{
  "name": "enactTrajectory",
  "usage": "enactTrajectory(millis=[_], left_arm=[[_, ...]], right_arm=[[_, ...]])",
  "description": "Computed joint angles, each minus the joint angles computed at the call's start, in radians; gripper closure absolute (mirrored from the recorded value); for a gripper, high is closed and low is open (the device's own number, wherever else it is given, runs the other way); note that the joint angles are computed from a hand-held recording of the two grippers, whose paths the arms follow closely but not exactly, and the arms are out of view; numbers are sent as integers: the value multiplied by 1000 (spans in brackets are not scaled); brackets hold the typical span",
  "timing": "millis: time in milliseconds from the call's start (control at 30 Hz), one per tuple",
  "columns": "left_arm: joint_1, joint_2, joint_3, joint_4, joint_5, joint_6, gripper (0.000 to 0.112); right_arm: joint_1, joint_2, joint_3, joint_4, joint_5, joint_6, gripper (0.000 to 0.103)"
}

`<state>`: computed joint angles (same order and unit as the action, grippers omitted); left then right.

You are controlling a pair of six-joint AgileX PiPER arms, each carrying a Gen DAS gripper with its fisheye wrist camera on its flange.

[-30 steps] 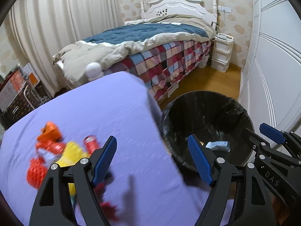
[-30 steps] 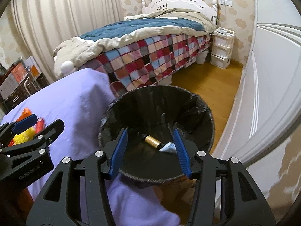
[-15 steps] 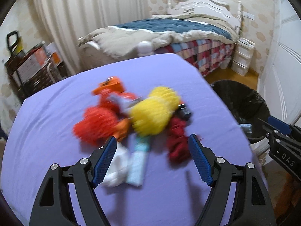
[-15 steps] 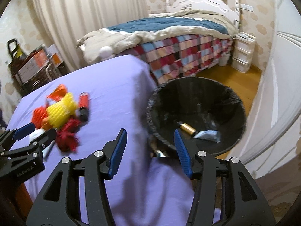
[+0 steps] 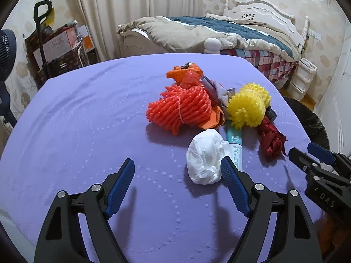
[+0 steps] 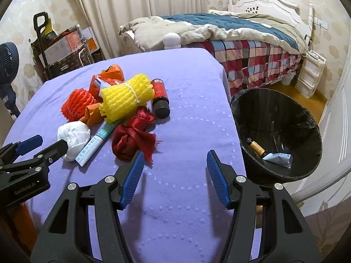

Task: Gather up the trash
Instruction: 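Move both tools back over the trash pile on the table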

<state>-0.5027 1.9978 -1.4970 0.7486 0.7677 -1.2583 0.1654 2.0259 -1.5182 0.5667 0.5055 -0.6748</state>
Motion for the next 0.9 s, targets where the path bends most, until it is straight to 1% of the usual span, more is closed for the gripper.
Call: enactTrajectory(millis=[267, 433, 500, 567, 600, 667, 733, 767, 900], left_arm=[[14, 11, -10, -25, -61, 35, 33], [23, 31, -28, -36, -73, 55, 33], [28, 25, -20, -47, -93, 64, 41], [31, 19, -10, -55, -112, 76, 51], [34, 14, 1, -65, -138, 89, 55], [42, 3, 21, -89, -180, 110, 69], [42, -2, 29, -98, -199, 119, 76], [38, -3, 31, -90, -199, 116, 79], [27, -19, 54, -60, -198, 93, 82]], right_arm=[[2, 13, -20, -39, 11, 42, 45], [2, 14, -19, -39, 9, 44, 45], [2, 14, -18, -37, 9, 42, 45], [3, 15, -18, -38, 9, 42, 45], [3, 15, -18, -40, 9, 44, 44], [3, 14, -18, -40, 9, 41, 44], [3, 13, -15, -38, 7, 39, 44], [3, 13, -15, -38, 7, 39, 44], [3, 13, -15, -39, 7, 40, 44]])
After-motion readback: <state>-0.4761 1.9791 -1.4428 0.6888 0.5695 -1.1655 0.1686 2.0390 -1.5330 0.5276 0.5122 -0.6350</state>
